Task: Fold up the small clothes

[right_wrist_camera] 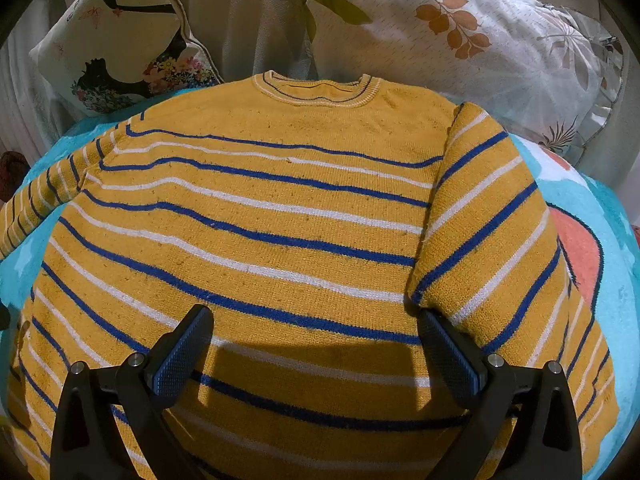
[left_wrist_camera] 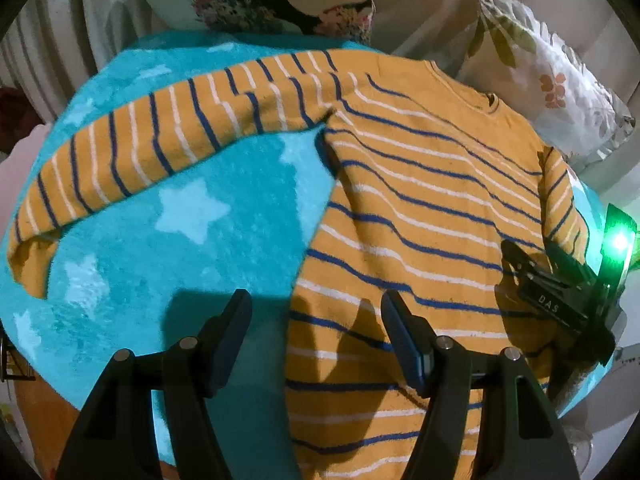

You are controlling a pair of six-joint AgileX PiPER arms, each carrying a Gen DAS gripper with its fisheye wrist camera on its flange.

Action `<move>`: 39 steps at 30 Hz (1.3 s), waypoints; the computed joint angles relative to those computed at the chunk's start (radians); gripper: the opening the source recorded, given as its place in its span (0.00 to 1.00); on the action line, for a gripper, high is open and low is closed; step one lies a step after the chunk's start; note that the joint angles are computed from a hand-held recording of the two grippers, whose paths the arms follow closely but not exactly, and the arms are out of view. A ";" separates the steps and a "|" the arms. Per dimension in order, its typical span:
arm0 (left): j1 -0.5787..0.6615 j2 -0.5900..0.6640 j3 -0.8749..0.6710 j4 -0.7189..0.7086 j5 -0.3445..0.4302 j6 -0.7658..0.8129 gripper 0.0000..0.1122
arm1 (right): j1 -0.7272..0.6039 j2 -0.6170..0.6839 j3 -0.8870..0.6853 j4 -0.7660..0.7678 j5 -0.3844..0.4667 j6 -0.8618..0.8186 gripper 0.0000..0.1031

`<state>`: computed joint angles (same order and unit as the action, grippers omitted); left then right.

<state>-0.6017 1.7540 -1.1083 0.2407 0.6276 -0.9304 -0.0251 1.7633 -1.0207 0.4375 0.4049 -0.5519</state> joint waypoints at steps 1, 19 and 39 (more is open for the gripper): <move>0.005 0.004 -0.003 -0.020 0.000 0.029 0.59 | 0.001 0.001 -0.001 -0.001 0.000 0.001 1.00; -0.010 0.032 0.003 -0.081 -0.007 0.074 0.59 | 0.000 -0.001 -0.002 -0.001 0.004 0.000 1.00; -0.110 -0.011 0.135 0.081 -0.043 -0.140 0.62 | 0.001 0.003 -0.003 -0.007 0.000 0.005 1.00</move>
